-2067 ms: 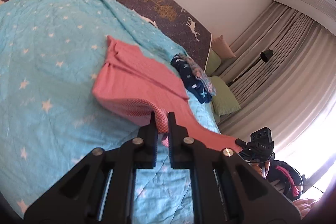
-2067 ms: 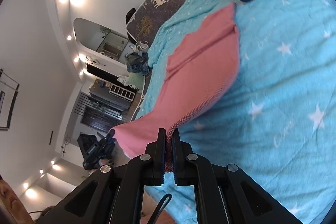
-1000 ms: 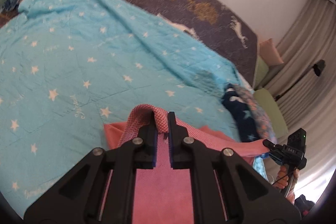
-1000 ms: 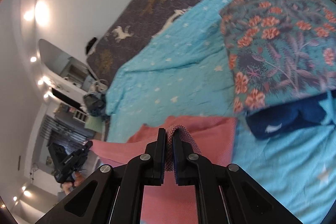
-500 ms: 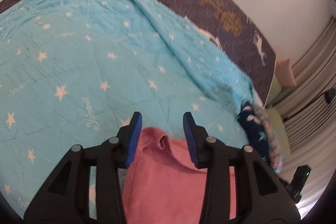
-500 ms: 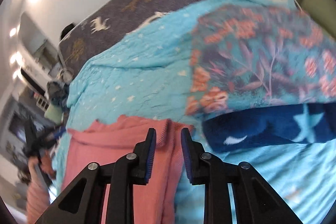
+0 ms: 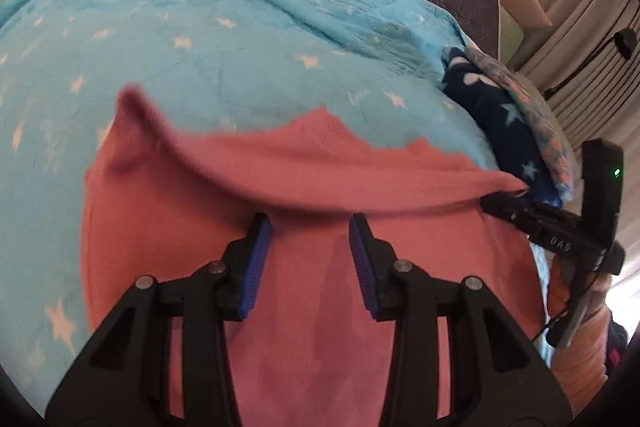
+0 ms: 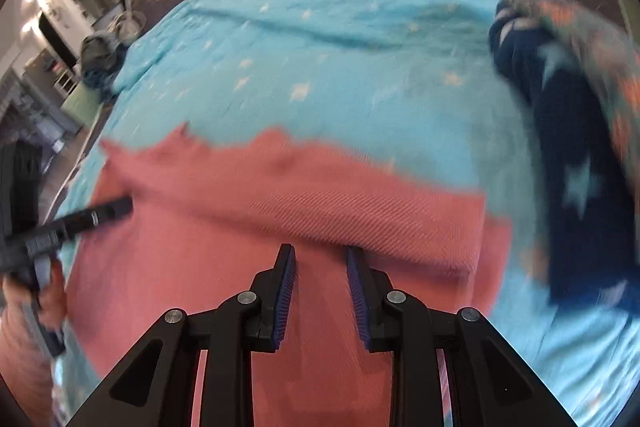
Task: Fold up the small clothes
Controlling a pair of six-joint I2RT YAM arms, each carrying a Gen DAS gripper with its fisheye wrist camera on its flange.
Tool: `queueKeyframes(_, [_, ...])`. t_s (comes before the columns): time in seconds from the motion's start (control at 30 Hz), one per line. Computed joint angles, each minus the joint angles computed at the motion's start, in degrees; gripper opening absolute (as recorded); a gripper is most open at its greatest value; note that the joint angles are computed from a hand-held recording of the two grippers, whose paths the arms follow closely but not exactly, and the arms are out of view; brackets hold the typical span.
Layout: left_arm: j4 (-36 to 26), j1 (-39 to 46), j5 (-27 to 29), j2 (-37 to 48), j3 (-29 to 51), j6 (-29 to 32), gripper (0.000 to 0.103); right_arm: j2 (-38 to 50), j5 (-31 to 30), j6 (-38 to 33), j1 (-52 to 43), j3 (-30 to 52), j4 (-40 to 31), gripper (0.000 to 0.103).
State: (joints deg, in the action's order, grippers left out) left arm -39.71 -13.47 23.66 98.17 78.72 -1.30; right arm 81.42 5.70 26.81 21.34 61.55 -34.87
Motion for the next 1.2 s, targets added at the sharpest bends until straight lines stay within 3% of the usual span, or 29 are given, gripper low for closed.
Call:
queueKeyframes(0.13, [3.65,-0.14,-6.03,4.39,7.53,-5.29,0.042,3.84,1.91,1.34,-4.58,3.98,1.03,0.027])
queueKeyframes(0.27, [4.55,4.96,-0.18,0.30,4.24,-6.56,0.042,-7.03,0.01,2.44,-3.40,-3.66,0.18,0.027])
queueKeyframes(0.33, [2.41,8.31,3.40,-6.63,-2.81,-2.47,0.043,-18.46,0.25,3.20,-0.11,-10.81,-2.56,0.027])
queueKeyframes(0.4, [0.39,11.88,6.75,-14.70,-11.09,1.26,0.055,-30.64,-0.95,5.64,2.48,-16.76,-7.14,0.029])
queueKeyframes(0.47, [-3.10,15.68,9.07,-21.80,-16.75,4.75,0.057,-41.39,-2.09,9.00,5.09,-20.01,-13.69,0.033])
queueKeyframes(0.53, [-10.28,22.95,13.66,-28.84,-21.43,10.60,0.058,-51.10,-1.63,14.35,9.48,-22.10,-21.43,0.037])
queueKeyframes(0.67, [-22.50,33.42,18.13,-34.75,-23.80,20.14,0.066,-58.36,4.35,29.31,23.89,-24.16,-28.29,0.042])
queueKeyframes(0.73, [-26.62,35.37,17.71,-35.42,-24.26,22.56,0.066,-61.03,4.73,35.57,28.09,-26.22,-26.88,0.045])
queueKeyframes(0.87, [-32.13,35.96,19.25,-33.32,-25.66,23.53,0.067,-65.02,-3.69,38.06,22.87,-32.19,-18.72,0.055])
queueKeyframes(0.97, [-26.31,31.02,15.69,-33.55,-29.08,14.16,0.069,-63.87,-3.65,41.40,20.94,-36.43,-11.89,0.057])
queueKeyframes(1.07, [-17.70,28.45,17.07,-34.84,-31.05,4.12,0.072,-61.66,-5.81,41.28,15.53,-38.78,-3.59,0.063])
queueKeyframes(1.13, [-9.05,25.76,15.82,-34.78,-32.70,-5.04,0.064,-56.56,-8.65,40.35,11.23,-39.60,3.68,0.065])
queueKeyframes(1.17, [-6.55,24.45,14.35,-34.18,-33.05,-7.10,0.025,-53.48,-9.08,39.69,10.79,-39.30,5.72,0.065])
queueKeyframes(1.2, [-5.16,22.74,12.66,-33.02,-33.00,-8.14,0.009,-50.13,-8.76,38.78,11.26,-38.37,6.73,0.057])
